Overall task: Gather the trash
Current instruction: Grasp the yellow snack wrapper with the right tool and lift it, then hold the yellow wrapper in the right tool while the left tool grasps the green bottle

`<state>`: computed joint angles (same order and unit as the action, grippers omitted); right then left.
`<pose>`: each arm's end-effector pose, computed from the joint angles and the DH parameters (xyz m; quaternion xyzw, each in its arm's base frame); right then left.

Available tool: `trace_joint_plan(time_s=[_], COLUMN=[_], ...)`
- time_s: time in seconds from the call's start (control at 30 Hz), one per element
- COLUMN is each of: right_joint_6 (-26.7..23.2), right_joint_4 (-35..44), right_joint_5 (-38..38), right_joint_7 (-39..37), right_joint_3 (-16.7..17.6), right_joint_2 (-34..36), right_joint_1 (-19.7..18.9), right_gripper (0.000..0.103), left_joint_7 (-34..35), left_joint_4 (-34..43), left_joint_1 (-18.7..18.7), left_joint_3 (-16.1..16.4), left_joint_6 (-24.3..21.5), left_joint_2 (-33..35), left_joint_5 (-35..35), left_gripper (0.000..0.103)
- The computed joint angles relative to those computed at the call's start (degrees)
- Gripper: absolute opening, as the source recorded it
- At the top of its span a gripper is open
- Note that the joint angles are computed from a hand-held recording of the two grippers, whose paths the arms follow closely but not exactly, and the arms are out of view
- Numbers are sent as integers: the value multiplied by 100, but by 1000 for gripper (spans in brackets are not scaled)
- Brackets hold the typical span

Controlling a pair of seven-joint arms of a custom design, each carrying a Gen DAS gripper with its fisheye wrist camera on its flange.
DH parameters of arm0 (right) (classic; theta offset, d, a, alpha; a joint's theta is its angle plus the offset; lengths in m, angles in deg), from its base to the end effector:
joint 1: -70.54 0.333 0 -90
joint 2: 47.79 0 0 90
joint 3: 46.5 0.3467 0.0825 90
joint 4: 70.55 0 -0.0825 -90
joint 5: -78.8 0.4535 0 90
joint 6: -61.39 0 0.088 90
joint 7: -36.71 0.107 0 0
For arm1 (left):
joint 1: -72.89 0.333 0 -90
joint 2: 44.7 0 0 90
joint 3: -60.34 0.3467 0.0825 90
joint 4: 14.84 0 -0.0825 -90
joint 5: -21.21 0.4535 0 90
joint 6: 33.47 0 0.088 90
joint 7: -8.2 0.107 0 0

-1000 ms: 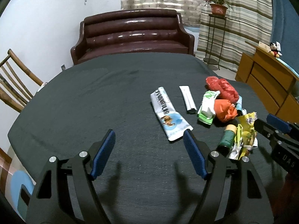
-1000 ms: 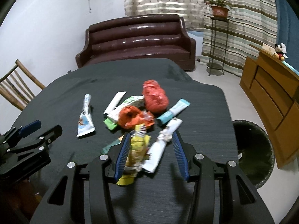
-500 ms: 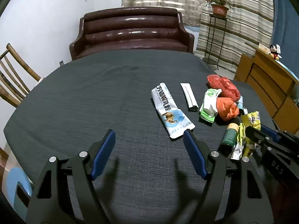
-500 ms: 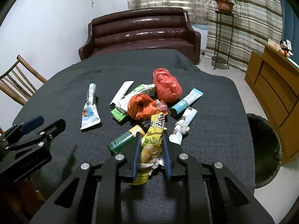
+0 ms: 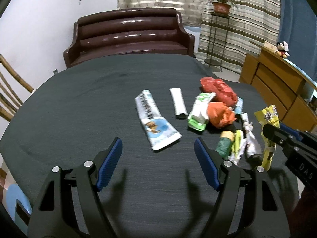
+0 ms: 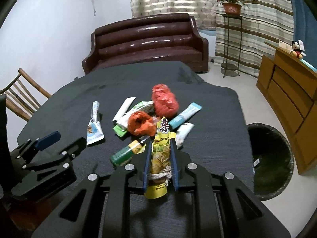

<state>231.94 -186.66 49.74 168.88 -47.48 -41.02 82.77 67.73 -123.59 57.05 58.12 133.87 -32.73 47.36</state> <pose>0.6623 0.1664 0.4763 -0.6193 0.6666 -0.2543 0.3277 0.6761 -0.2475 0.4796 -0.5842 0.7020 -0.3153 0.2578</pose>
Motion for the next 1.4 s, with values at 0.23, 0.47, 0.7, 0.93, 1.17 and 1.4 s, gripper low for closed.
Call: trace_joint_plan(time_s=[0.23,0.47,0.7,0.93,1.17,1.4], right_joint_6=[-60,-157,-64,-71,-121,-123], right_joint_4=[-125,-67,12,99,125,123], right_joint_5=[-365,-19,722,1404,1698,1756], right_joint_7=[360,124,-497,-1081,-1349,-1357], right_joint_3=[-149,-105,6,135,134,98], right_joint_2=[-126,17,174,320,356,376], right_joint_1=[-113,-322,-433,-526,-528,-497], right_gripper=[19,19,19,19,22,26], left_joint_7=[530,1117,1579,1972,2277,2787], left_joint_4=[216,506,756,892,1076,1286], left_joint_1=[-6,-31,-90,-88,-71,42], left_joint_3=[-196,-297,-358,-401,-449,-619], left_joint_6=[-97,-337,-499,-664,-842,-1043], left_joint_2=[189,420,601,705,844,977], left_joint_5=[-402,-978,-1295,-1560,-1787,-2221], left_gripper=[73,73,73,73,71,53])
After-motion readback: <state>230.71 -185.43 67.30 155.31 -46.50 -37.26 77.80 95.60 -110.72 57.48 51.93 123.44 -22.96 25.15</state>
